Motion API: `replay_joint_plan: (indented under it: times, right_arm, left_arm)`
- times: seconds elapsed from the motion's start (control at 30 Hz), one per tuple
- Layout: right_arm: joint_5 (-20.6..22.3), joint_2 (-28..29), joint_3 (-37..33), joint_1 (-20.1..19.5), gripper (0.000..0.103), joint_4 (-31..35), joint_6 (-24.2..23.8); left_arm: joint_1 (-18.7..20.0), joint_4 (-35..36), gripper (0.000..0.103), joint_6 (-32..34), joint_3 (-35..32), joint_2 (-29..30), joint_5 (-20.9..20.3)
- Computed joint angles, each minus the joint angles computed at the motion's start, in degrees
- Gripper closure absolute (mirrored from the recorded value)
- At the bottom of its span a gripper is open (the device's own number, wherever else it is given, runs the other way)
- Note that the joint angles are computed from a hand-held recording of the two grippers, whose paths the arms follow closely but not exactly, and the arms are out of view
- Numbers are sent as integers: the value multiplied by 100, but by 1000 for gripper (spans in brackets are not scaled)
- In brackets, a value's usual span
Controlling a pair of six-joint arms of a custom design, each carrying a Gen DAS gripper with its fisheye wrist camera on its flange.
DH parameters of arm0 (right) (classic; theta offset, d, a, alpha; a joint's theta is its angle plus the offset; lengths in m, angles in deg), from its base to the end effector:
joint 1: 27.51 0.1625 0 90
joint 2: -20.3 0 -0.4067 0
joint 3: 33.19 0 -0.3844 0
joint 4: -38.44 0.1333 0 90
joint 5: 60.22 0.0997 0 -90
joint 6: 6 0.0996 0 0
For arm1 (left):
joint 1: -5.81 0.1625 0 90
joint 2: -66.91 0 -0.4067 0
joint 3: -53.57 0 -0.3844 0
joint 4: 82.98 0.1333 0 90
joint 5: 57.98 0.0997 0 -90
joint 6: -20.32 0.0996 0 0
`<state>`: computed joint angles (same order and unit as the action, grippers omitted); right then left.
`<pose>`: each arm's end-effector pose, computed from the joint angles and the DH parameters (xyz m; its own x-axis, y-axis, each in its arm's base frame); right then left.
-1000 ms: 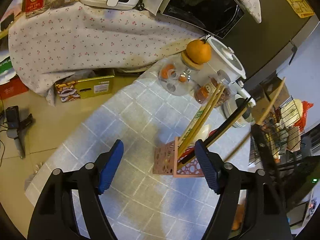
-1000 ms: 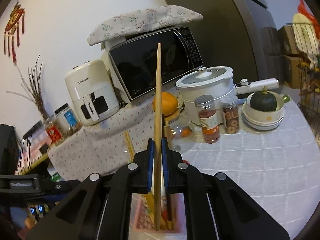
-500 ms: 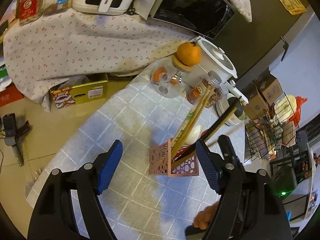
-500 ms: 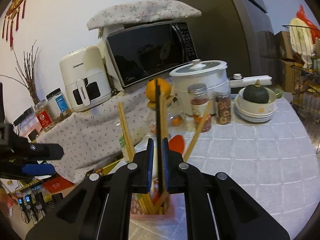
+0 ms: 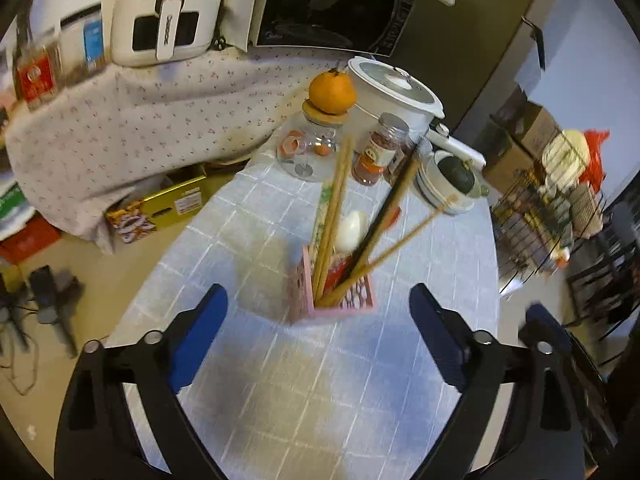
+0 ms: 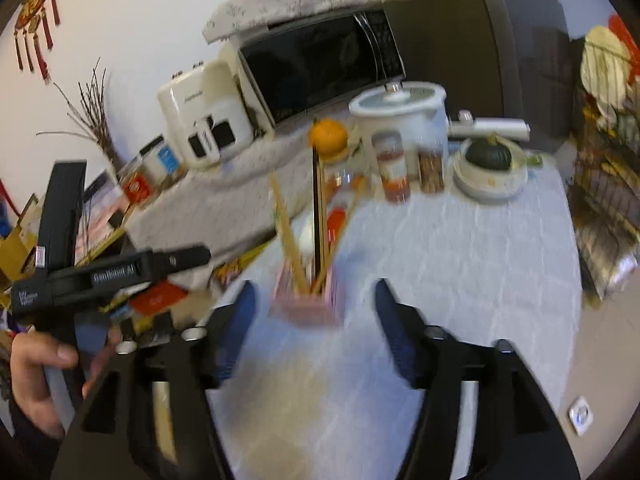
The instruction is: Organize utensils
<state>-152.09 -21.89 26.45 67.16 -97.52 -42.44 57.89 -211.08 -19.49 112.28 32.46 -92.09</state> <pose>0.1950 -0.7899 0.2805 -0.7599 -0.5732 0.3066 -0.6500 0.6655 -0.3670 -0.3190 -0.7605 0.2042 -0.8154 -0.3457 -0.4644 0.0972 0.7090 -0.6985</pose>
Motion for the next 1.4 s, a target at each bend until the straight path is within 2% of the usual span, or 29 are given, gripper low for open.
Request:
replay_joint_plan:
  times: [0.1,0.17,0.3,0.4,0.57,0.7,0.9,1.4]
  right_arm:
    - [153,-537,632,-126,31,74,-38]
    - [100,-862,1088,-155,22,-161,-90]
    - [-53,-1316,1751,-110,13,-671,-139]
    - [-73,-1612,2167,-60,9,-1032,-264]
    - [-218,-1968,2633,67,7,-1537,-340]
    - [-539,-2102,2751,184,7,-1709,-320]
    - [-639,-2291,2884,200,7,-1946,-242]
    - [-756,-2366,2831,170,7,-1924,-108]
  left_arm:
    - [-309,281,7,-349,464,-134,307]
    - [-489,637,7,-766,782,-241,444]
    - [-807,1004,7,-1477,1379,-465,726]
    - [-1042,1603,7,-2011,1522,-533,1079]
    - [-1319,2630,7,-2754,1445,-574,1293]
    - [-1449,3029,7,-2959,1337,-547,1354]
    - [-1557,3245,7,-3024,1179,-452,1385]
    - [-1636,3510,7,-3030,796,-179,1382]
